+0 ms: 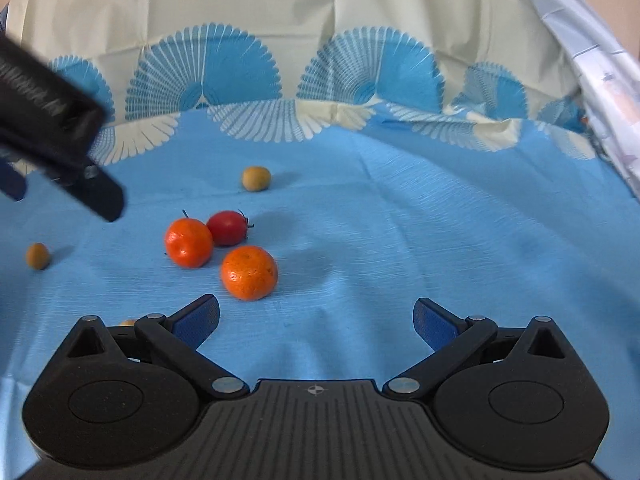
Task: Organize fruits
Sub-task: 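Grasp an orange with the left tool while the right tool grasps another orange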
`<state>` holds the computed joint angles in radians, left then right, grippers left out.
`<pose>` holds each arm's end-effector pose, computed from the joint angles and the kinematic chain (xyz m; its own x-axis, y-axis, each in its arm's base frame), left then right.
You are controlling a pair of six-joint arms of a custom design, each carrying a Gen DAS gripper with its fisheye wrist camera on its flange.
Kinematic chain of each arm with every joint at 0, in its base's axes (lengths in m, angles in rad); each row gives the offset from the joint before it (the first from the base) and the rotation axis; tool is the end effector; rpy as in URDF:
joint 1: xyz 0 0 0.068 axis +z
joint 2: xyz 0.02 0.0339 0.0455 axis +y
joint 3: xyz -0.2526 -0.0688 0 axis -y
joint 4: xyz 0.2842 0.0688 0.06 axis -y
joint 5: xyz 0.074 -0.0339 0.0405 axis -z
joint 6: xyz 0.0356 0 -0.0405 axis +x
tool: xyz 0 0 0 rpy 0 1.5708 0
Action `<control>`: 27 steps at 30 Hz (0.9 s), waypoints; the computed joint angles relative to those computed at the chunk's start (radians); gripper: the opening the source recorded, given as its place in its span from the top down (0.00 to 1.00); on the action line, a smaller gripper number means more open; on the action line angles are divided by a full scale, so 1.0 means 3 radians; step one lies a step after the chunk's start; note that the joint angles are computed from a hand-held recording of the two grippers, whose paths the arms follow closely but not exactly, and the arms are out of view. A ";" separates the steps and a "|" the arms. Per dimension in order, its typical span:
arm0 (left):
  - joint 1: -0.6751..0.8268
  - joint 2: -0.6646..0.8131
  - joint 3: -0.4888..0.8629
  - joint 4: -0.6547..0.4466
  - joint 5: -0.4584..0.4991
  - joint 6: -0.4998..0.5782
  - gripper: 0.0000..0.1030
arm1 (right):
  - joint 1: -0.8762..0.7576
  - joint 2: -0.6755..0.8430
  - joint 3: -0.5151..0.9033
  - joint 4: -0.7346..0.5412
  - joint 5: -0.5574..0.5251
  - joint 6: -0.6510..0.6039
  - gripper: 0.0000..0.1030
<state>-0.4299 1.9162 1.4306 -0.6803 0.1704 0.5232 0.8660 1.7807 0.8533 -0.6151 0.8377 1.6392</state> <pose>0.3864 -0.1838 0.1713 -0.4882 0.7655 -0.4191 0.8259 0.5605 0.0618 0.2106 0.2067 0.0714 -0.4507 0.5006 -0.7391 0.6800 0.7289 0.0790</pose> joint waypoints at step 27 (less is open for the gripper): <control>0.0136 0.0019 0.0060 -0.0086 -0.0018 -0.0114 0.61 | -0.0218 0.0037 -0.0311 0.0663 0.0274 -0.0179 0.63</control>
